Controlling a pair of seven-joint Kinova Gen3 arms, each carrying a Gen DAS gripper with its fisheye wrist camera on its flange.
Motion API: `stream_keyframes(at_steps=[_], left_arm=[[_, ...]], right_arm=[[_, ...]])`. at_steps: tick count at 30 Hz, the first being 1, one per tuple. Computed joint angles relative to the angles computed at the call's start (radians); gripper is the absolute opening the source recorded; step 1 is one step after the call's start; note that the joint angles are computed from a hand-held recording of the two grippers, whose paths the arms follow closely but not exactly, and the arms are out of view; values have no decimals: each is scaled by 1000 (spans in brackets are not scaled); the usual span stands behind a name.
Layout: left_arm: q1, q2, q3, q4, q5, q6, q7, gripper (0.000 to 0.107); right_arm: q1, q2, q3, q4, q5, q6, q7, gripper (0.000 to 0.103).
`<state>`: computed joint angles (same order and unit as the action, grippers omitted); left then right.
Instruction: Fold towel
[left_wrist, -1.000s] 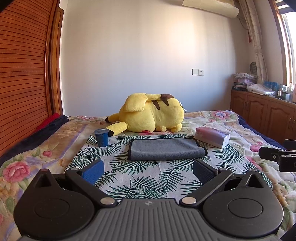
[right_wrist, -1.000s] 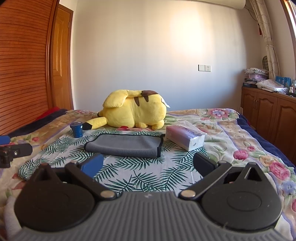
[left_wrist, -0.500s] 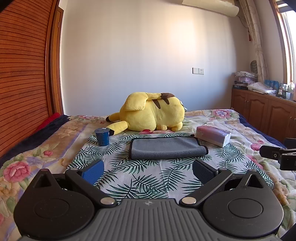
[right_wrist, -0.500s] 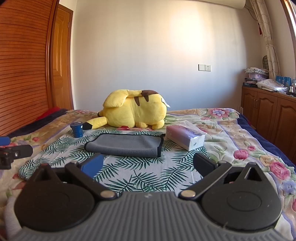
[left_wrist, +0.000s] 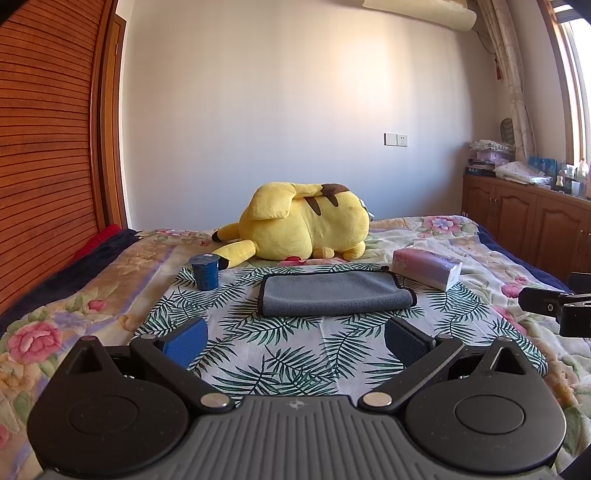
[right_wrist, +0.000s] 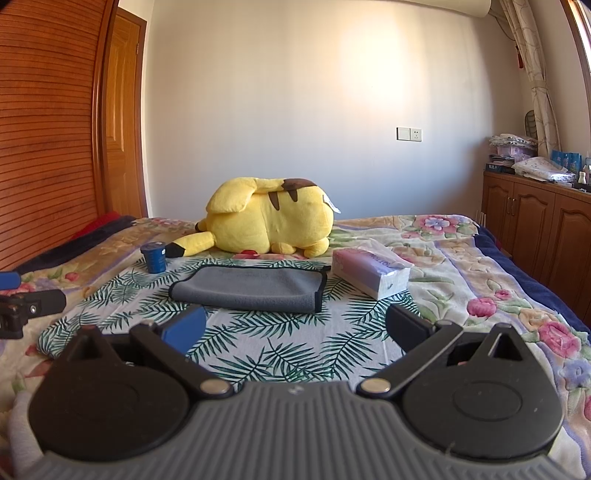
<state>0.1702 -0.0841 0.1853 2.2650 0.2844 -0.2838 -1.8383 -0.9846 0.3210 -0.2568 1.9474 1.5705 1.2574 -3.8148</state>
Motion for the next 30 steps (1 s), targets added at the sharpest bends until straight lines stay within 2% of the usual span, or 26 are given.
stream_keyframes(at_steps=[30], left_arm=[[-1,-2,9,2,25,0,-28,87]], right_arm=[[-3,7,2,-3,2,-1,-3,103]])
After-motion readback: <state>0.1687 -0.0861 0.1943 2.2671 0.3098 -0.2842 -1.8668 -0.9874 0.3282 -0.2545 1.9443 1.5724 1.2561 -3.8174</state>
